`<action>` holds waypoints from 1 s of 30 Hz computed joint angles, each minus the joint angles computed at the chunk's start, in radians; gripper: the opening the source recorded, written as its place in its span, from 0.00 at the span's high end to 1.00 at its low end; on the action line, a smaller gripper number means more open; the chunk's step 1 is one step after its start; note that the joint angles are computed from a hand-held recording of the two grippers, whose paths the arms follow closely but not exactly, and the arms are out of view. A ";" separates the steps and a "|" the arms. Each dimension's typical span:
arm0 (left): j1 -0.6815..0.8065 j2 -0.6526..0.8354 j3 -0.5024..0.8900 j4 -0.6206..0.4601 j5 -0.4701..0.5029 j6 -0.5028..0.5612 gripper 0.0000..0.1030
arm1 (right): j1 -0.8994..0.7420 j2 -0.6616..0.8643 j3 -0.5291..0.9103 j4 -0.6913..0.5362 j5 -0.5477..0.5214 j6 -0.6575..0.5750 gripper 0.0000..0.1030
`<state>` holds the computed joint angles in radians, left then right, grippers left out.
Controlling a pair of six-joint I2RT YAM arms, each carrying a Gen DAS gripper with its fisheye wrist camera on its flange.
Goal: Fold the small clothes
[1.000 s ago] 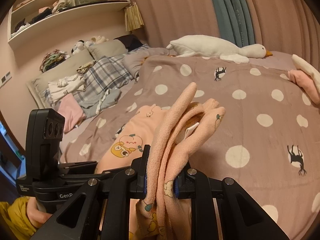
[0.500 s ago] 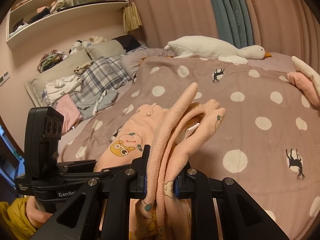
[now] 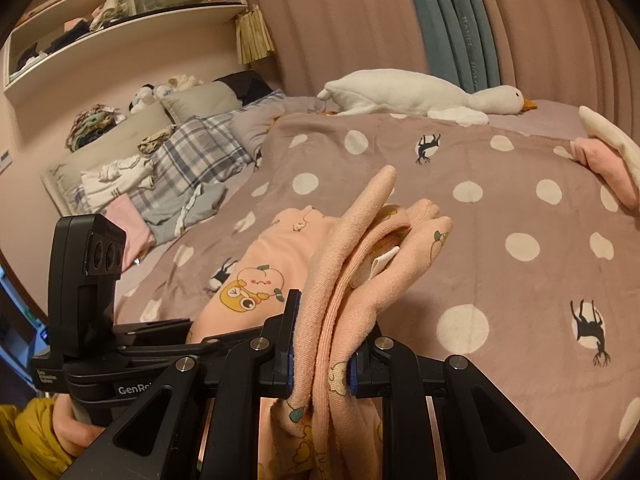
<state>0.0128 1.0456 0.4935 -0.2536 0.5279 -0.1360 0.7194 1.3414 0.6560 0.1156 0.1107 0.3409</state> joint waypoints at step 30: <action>-0.001 0.306 0.098 0.125 -0.011 0.022 0.71 | -0.078 0.177 0.088 0.028 -0.079 -0.006 0.80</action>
